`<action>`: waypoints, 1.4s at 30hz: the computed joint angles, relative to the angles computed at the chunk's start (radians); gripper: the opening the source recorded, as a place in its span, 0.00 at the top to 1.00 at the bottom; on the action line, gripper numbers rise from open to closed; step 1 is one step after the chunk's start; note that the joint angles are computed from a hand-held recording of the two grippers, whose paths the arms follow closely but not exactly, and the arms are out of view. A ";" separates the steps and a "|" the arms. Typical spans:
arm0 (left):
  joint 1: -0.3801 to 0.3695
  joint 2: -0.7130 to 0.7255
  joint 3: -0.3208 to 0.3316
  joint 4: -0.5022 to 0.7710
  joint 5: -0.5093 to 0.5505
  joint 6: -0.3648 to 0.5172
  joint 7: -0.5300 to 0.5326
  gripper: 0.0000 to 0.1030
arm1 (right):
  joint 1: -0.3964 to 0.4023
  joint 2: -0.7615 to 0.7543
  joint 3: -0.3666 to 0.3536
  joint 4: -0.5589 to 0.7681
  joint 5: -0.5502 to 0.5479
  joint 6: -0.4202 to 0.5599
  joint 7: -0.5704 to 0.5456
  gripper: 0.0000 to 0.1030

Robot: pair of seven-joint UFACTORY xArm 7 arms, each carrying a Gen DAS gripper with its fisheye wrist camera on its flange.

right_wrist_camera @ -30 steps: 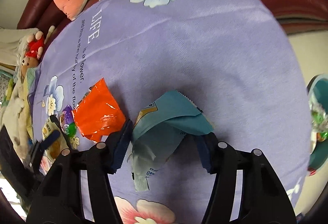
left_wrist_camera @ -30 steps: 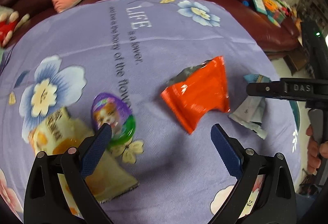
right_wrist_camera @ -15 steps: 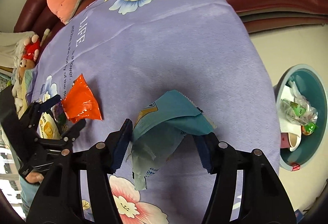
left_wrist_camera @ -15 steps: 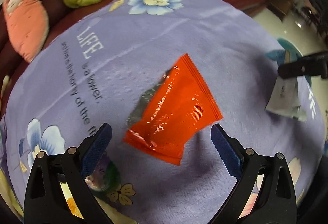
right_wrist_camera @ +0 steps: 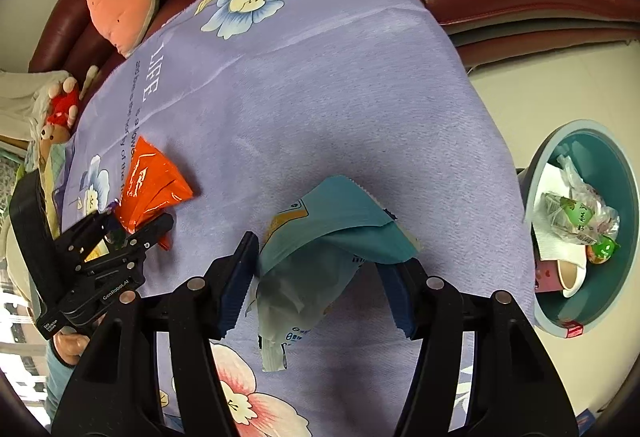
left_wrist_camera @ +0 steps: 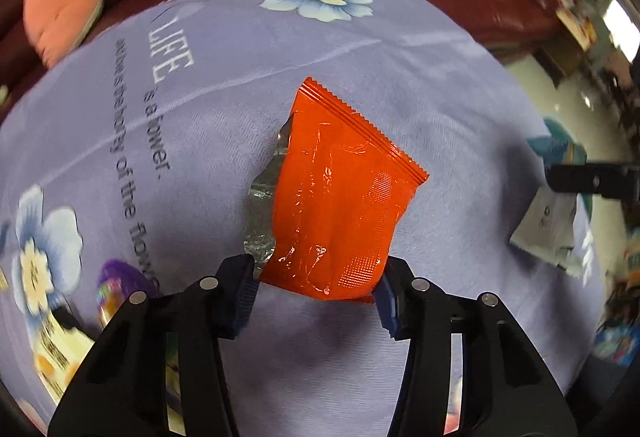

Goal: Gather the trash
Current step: 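Grasp the light-blue wrapper with the right tool while the left tool grasps the orange wrapper, then carry the orange and light-blue wrappers over the teal bin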

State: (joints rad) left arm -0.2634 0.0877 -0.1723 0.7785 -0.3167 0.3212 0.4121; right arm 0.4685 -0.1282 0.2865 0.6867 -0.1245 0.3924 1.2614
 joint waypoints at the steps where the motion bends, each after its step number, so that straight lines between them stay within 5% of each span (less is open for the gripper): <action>1: 0.000 -0.008 -0.004 -0.004 -0.021 0.004 -0.002 0.51 | -0.001 -0.016 0.000 -0.014 -0.001 -0.004 0.007 0.45; 12: -0.109 -0.152 -0.024 -0.088 -0.072 0.000 -0.097 0.51 | -0.027 -0.286 0.039 -0.215 0.028 -0.020 0.089 0.45; 18: -0.195 -0.181 -0.029 -0.093 -0.120 -0.002 -0.113 0.51 | -0.014 -0.546 0.066 -0.342 0.062 0.081 0.134 0.45; 24: -0.279 -0.199 -0.069 -0.086 -0.133 -0.004 -0.167 0.51 | 0.044 -0.926 0.079 -0.485 0.105 0.296 0.194 0.45; 29: -0.337 -0.176 -0.103 -0.054 -0.100 -0.012 -0.230 0.50 | 0.117 -1.258 0.097 -0.554 0.125 0.577 0.233 0.45; 36: -0.386 -0.091 -0.155 0.034 0.041 -0.017 -0.387 0.50 | 0.201 -1.628 0.139 -0.611 0.148 0.899 0.238 0.45; 42: -0.423 0.021 -0.169 0.140 0.191 -0.002 -0.524 0.50 | 0.223 -1.862 0.164 -0.653 0.173 1.064 0.197 0.45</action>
State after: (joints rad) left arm -0.6861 0.1089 -0.3416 0.9181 -0.1255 0.3195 -0.1119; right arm 0.6917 -1.9897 0.4500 0.0336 0.0484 1.4569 1.4587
